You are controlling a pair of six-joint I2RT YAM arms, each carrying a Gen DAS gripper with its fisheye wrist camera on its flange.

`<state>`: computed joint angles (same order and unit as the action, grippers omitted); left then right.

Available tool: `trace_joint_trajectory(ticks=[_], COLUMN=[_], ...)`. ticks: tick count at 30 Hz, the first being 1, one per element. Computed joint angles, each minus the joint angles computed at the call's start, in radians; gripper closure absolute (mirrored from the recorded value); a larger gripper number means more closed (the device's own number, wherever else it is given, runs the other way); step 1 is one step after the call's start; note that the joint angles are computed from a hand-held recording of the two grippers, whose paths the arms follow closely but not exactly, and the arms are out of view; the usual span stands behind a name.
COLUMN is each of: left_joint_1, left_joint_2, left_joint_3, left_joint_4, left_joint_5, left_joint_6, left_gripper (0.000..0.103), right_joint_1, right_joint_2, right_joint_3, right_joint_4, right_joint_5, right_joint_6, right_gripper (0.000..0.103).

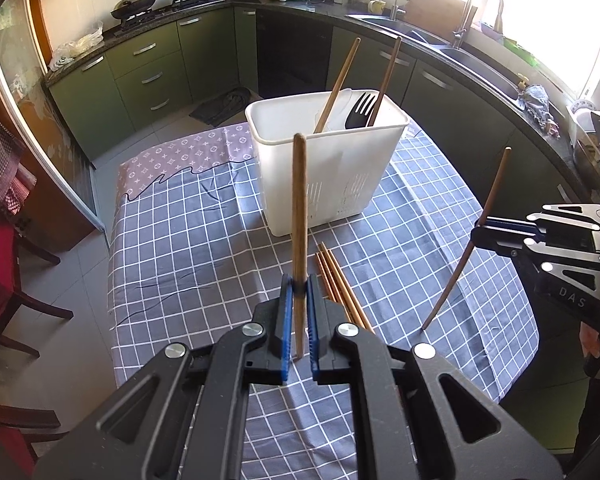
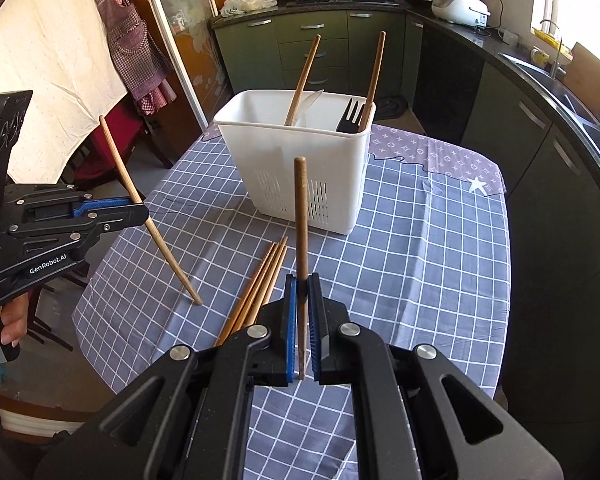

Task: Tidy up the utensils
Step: 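Carry both chopsticks over the white caddy and open both tools to drop them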

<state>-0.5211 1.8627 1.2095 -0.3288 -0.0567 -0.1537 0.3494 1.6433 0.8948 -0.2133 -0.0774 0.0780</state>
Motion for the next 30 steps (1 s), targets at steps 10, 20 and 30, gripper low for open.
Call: trace_joint_trajectory(ticks=[10,20,30], left_joint_1=[0.008,0.011,-0.011], left_joint_2=[-0.009,-0.131,-0.128], left_joint_3=[0.037,0.156,0.372], left_joint_4=[-0.035,-0.129,-0.096], left_joint_5=[0.014,0.055,-0.061], left_joint_6=[0.001,0.012,0.028], left_gripper=[0.096,0.096,0.096], right_joint_1=[-0.008,-0.064,-0.126], right_joint_2=[-0.049,-0.174,-0.081], right_joint_3=[0.032,0.2,0.528], right_joint_4=[-0.028,-0.151,-0.257], right_joint_5=[-0.022,-0.092,-0.115], right_joint_6=[0.011,0.016,0.054], right_gripper=[0.096,0.096,0.096])
